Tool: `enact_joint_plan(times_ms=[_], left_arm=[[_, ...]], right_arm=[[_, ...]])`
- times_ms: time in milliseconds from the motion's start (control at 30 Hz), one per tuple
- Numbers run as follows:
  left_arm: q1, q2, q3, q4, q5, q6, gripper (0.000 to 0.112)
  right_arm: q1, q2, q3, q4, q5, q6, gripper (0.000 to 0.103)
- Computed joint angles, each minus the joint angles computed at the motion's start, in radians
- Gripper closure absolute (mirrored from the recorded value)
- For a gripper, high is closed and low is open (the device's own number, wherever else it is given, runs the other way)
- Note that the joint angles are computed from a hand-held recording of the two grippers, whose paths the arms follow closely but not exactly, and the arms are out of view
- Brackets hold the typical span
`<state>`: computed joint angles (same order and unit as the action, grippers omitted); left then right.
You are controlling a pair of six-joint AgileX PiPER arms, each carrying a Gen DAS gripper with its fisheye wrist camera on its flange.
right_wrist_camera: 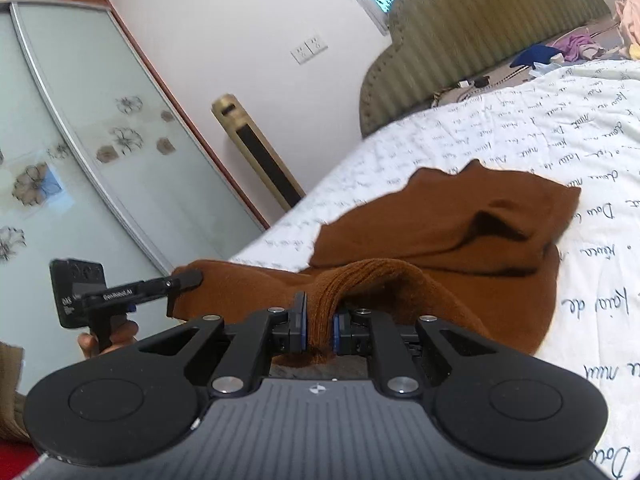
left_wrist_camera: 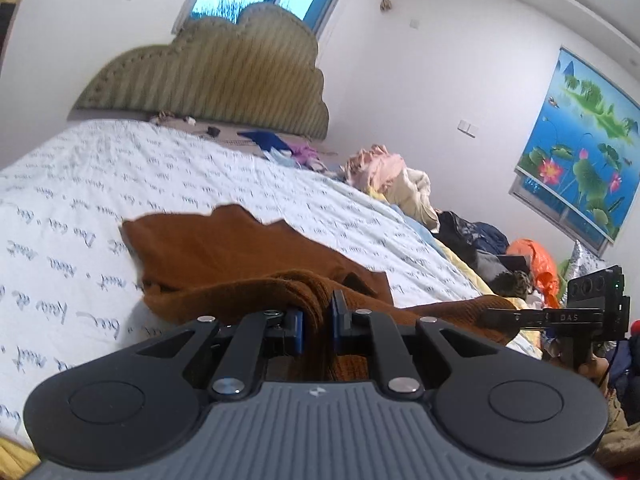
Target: Fold small clothes
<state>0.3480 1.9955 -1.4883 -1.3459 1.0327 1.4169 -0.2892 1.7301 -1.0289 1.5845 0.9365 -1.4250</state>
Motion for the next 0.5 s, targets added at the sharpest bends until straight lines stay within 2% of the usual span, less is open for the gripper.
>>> enact_joint_plan(times_ms=[200, 267, 500], left_arm=[[-0.087, 0.098, -0.200, 0.088, -0.089, -0.209, 0.100], [-0.108, 0.141, -0.287, 0.135, -0.095, -0.292, 0.100], [-0.200, 0.296, -0.637, 0.391, -0.132, -0.661, 0.100]], right_arm=[[0.024, 0.117, -0.150, 0.009, -0.080, 0.113, 0.087], [0.037, 0.154, -0.198, 0.016, -0.109, 0.145, 0.087], [0.074, 0.279, -0.407, -0.059, -0.208, 0.295, 0.087]])
